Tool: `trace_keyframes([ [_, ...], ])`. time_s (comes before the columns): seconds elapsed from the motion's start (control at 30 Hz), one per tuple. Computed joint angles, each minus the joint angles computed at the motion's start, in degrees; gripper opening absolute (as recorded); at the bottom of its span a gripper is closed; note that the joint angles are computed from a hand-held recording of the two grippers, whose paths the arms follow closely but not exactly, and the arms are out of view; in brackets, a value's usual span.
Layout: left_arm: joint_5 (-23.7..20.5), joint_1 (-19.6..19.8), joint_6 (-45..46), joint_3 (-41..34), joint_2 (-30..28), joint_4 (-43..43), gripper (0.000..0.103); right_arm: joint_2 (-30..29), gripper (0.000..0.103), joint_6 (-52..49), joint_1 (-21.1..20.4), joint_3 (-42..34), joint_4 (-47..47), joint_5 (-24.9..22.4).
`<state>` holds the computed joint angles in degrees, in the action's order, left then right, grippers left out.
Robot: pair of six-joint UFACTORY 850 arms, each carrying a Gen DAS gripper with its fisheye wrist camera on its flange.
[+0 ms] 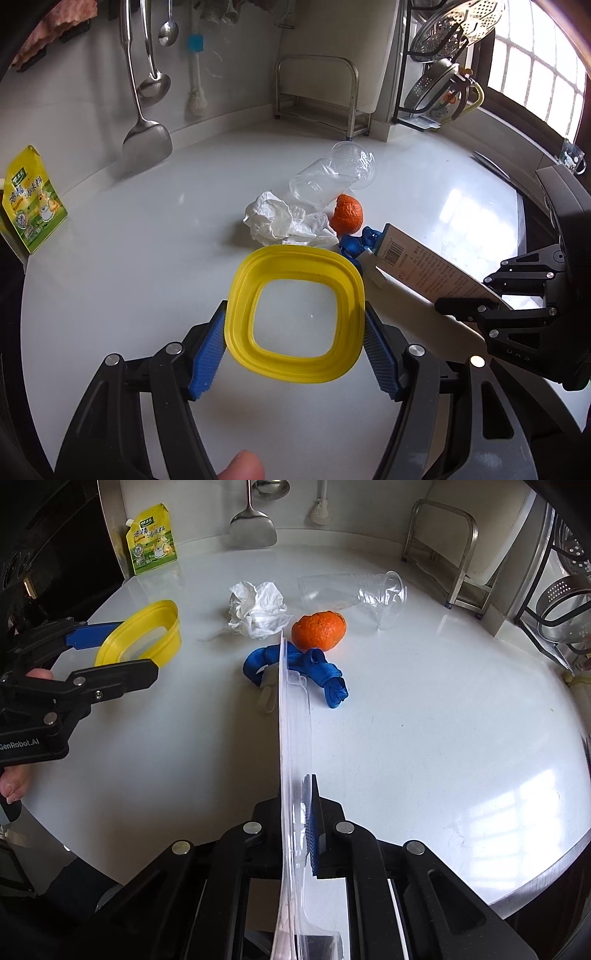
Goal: Collect trash
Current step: 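Carry the yellow lid and receipt over the basket with both tools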
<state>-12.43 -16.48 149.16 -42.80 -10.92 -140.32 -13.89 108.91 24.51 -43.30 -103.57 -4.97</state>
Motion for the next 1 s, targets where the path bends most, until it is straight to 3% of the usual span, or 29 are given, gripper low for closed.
trace_keyframes([
  [0.27,-0.23,1.14,-0.56,2.62,5.35,1.23,0.066,4.20,0.008,-7.82,1.90,1.87,9.49,-2.65],
  [0.73,0.06,2.15,-4.80,9.06,16.76,6.99,0.066,13.59,0.008,-13.00,7.87,7.10,18.57,-8.51],
  [1.0,1.47,1.61,-13.16,13.65,25.52,17.33,0.066,21.60,0.008,-15.51,12.76,12.01,24.39,-13.71],
])
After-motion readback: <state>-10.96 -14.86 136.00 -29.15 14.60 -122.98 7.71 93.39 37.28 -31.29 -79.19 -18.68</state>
